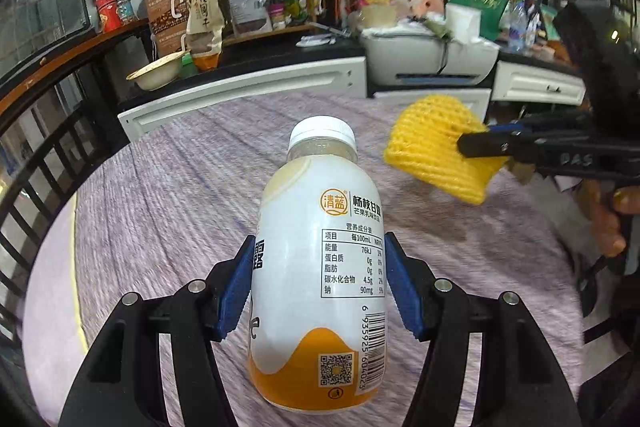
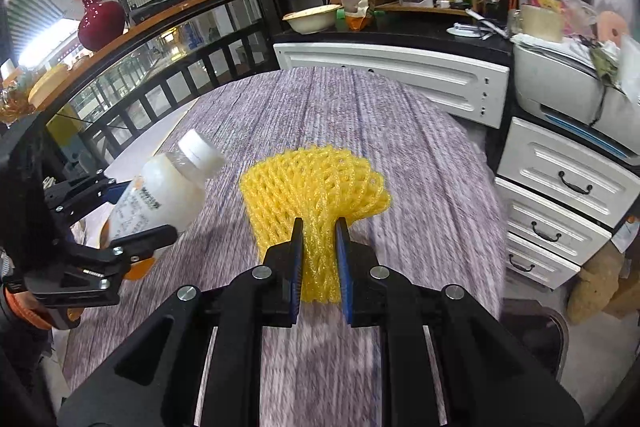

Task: Collect trash
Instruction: 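Carry the yellow net over the bin and open the right tool to drop it, then carry the milk bottle over the bin and open the left tool to drop it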

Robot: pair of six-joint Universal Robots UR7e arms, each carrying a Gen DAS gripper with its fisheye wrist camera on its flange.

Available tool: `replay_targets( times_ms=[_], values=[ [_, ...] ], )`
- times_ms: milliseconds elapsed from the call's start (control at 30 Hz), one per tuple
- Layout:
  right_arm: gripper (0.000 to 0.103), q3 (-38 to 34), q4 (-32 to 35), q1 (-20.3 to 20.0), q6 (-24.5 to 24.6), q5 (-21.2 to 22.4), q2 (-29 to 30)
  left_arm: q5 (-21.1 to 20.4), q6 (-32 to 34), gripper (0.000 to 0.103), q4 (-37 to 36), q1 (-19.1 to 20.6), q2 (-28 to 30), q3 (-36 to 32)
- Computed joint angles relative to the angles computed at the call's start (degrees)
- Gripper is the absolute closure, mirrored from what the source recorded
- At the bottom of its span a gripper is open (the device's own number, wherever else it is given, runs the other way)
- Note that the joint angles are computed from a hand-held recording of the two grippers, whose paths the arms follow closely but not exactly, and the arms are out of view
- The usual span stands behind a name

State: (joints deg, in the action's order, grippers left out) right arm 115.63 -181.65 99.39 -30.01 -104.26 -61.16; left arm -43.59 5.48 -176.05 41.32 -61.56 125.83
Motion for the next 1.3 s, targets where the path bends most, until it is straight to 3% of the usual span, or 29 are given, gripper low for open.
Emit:
replay_targets(
  times_ms=[467, 700, 867, 933, 967, 1000, 1067, 1300],
  values=[
    [0.087, 17.4, -11.0, -7.8, -3.8, 2.3, -14.7, -3.7, -10.3, 0.042, -10.0, -9.8, 4.7, 5.5],
    [0.087, 22.6, -16.0, -13.5, -5.6, 0.2, -18.9, -8.3, -12.0, 0.042, -11.4, -11.6, 9.7, 3.5],
    [0.087, 23.2, -22.1, -17.5, -7.6, -4.9, -16.4, -10.8, -13.3, 0.042, -11.4, -12.5, 13.2, 1.6],
    [0.078, 22.9, -21.9, -19.6, -6.5, -5.5, -15.6, -11.4, -13.5, 0.042, -11.1, -12.8, 14.3, 0.9],
    [0.061, 22.5, -20.3, -20.6, -5.6, -6.0, -15.5, -11.7, -13.6, 0.042, -10.9, -13.0, 14.9, 0.5],
    [0.037, 22.1, -18.1, -21.9, -4.0, -6.5, -15.5, -11.8, -13.9, 0.042, -10.7, -13.2, 15.3, 0.3],
    [0.022, 22.8, -18.2, -24.2, -2.3, -5.4, -16.0, -12.3, -14.6, 0.042, -9.8, -13.4, 16.3, -0.6],
    [0.022, 26.1, -16.6, -29.9, 1.1, 2.0, -22.3, -14.4, -16.8, 0.042, -7.3, -13.5, 19.3, -3.2]
  ],
)
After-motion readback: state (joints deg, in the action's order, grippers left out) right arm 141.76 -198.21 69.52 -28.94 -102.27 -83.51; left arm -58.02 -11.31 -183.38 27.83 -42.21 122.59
